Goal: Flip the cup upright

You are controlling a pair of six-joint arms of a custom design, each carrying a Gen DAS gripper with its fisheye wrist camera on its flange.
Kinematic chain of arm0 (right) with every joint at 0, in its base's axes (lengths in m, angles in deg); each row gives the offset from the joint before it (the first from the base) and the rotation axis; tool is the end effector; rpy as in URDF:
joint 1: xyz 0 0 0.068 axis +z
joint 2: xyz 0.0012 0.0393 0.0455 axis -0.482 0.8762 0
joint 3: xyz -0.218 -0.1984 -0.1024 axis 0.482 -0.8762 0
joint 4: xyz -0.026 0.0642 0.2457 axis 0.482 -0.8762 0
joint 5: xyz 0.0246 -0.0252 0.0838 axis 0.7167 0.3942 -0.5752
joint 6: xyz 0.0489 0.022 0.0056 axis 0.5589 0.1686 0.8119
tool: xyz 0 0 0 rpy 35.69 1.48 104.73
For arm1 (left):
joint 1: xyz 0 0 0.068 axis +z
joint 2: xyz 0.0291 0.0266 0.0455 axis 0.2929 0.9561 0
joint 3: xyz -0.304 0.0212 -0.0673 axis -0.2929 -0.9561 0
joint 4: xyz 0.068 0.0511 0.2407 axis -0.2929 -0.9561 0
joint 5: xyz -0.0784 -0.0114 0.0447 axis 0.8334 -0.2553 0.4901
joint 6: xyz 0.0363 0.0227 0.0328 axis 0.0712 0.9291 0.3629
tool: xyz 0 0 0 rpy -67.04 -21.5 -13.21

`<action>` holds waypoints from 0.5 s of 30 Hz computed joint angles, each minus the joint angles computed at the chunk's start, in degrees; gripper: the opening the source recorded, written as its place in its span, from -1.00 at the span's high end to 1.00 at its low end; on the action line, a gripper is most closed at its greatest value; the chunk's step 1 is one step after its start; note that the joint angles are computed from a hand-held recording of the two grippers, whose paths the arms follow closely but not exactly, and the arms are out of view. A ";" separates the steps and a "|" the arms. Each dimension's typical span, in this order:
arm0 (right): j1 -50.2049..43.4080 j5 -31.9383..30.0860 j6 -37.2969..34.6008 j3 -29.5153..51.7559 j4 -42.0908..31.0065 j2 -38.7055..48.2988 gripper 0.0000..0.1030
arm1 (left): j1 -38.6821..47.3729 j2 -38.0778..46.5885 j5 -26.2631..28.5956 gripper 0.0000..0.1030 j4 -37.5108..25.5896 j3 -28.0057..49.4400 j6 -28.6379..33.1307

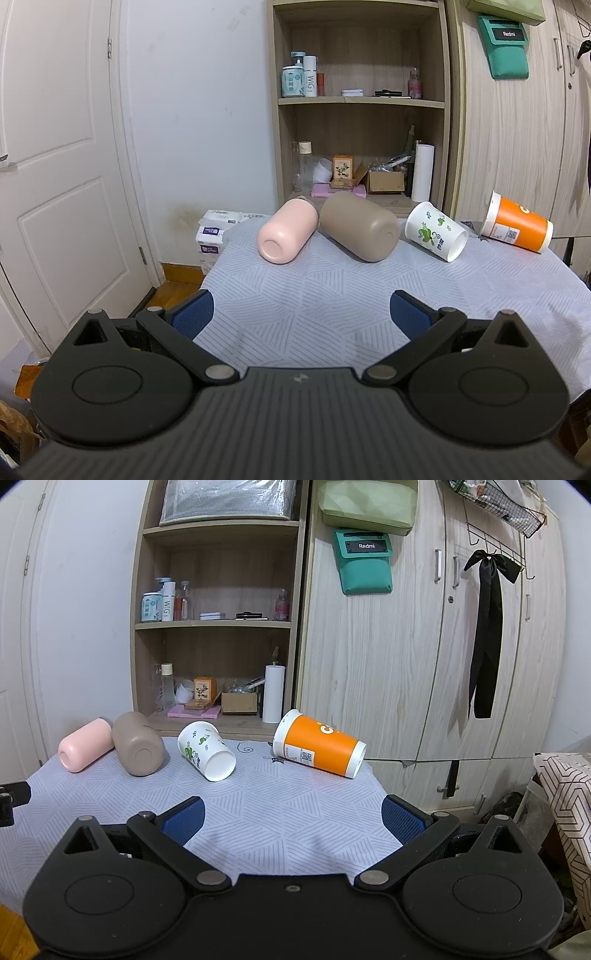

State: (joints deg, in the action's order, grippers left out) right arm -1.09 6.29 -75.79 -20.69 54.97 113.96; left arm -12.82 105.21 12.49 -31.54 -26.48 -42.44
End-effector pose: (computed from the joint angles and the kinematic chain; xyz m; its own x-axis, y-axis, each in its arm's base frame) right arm 0.2786 0.1372 0.1930 -0.3798 -0.1639 -0.9104 -0.2560 0.9644 -0.0668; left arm 0.2295 -0.0989 0.1539 -0.3886 -0.1645 -0.9066 -0.4998 0.8643 0.0574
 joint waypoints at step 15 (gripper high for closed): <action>-6.06 -12.04 -4.15 -1.73 4.62 -0.67 -1.00 | -1.79 -0.34 0.65 -1.00 -6.95 4.54 -1.34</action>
State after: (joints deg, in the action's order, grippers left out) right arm -7.15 -5.74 -79.94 -22.42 59.59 113.29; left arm -14.61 104.87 13.13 -38.49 -21.95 -43.78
